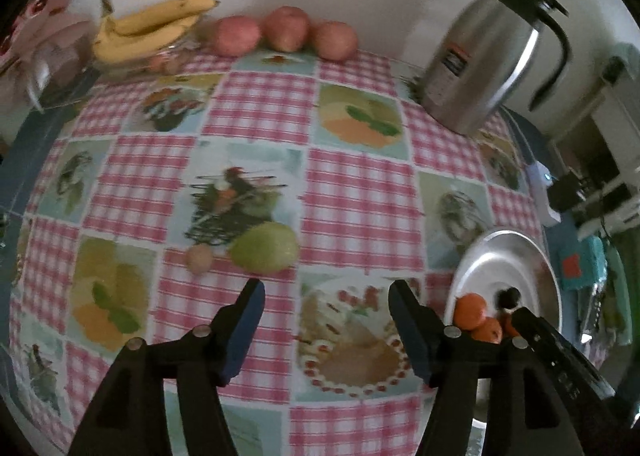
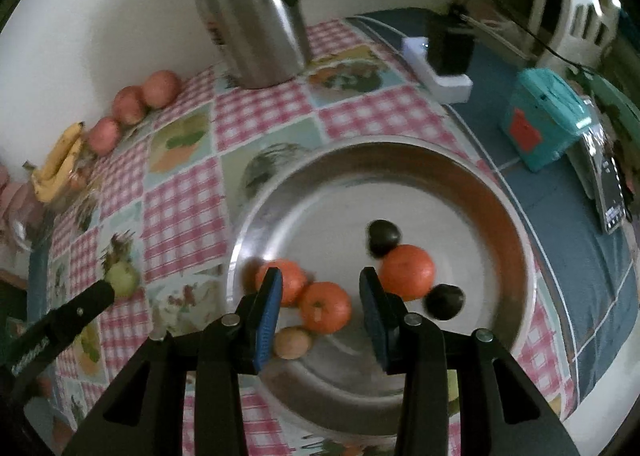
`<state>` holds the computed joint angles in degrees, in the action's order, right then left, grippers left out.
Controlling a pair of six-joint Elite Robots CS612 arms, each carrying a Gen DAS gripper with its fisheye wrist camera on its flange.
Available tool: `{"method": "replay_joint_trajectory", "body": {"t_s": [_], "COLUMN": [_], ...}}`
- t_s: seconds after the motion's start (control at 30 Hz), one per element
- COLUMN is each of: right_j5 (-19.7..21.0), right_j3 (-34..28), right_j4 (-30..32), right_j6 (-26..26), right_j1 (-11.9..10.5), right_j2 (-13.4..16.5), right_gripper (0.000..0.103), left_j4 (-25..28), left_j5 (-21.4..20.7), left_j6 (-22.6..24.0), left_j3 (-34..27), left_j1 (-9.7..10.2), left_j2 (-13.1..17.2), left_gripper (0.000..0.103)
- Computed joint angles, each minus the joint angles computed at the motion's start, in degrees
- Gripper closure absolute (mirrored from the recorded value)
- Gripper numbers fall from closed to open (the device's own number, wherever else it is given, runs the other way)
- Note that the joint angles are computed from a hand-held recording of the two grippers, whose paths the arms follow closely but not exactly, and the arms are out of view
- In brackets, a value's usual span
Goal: Organize fruits
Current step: 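Open the left gripper to drop the brown fruit while the right drops the tangerine into the plate, then withdraw both open grippers from the steel plate toward the remaining loose fruit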
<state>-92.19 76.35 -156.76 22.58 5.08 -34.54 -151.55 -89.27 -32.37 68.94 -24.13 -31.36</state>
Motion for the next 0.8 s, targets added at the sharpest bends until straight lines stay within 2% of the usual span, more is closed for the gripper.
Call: {"method": "replay_joint_trajectory", "body": {"t_s": [0.17,0.3,0.4,0.5,0.6,0.7,0.8], "right_j5": [-0.61,-1.09,-1.35,-1.59,-1.74,-1.76,-1.96], "right_j3": [-0.54,-0.7,-0.89,-1.14,-1.19,-1.29,-1.57], "right_j4": [0.09,0.22,0.69,1.57,1.7,1.96,2.66], "right_j6": [-2.24,-2.61,-2.55,-2.31,-2.19,-1.92,-1.85], "right_j1": [0.73,0.93,0.99,1.02,1.04,1.03,1.06], "right_j2": [0.06,0.1,0.21,0.39,0.47,0.59,0.78], "right_gripper": [0.062,0.062,0.061,0.04,0.039,0.033,0.031], "left_j4": [0.22,-0.01,0.5,1.65,2.15,2.36,2.63], "left_j5": [2.28,1.89,1.53,1.46,1.99,2.88,3.74], "left_j6": [-0.78,-1.17,-1.23,-1.16,-0.32,0.3,0.59], "left_j3": [0.54,0.76,0.58,0.11,-0.09,-0.16,-0.22], "left_j1": [0.27,0.55,0.58,0.49,0.3,0.11,-0.02], "left_j2": [-0.37,-0.43,-0.3,-0.01,0.17,0.28,0.36], "left_gripper": [0.031,0.029,0.022,0.01,0.002,0.0,0.0]}}
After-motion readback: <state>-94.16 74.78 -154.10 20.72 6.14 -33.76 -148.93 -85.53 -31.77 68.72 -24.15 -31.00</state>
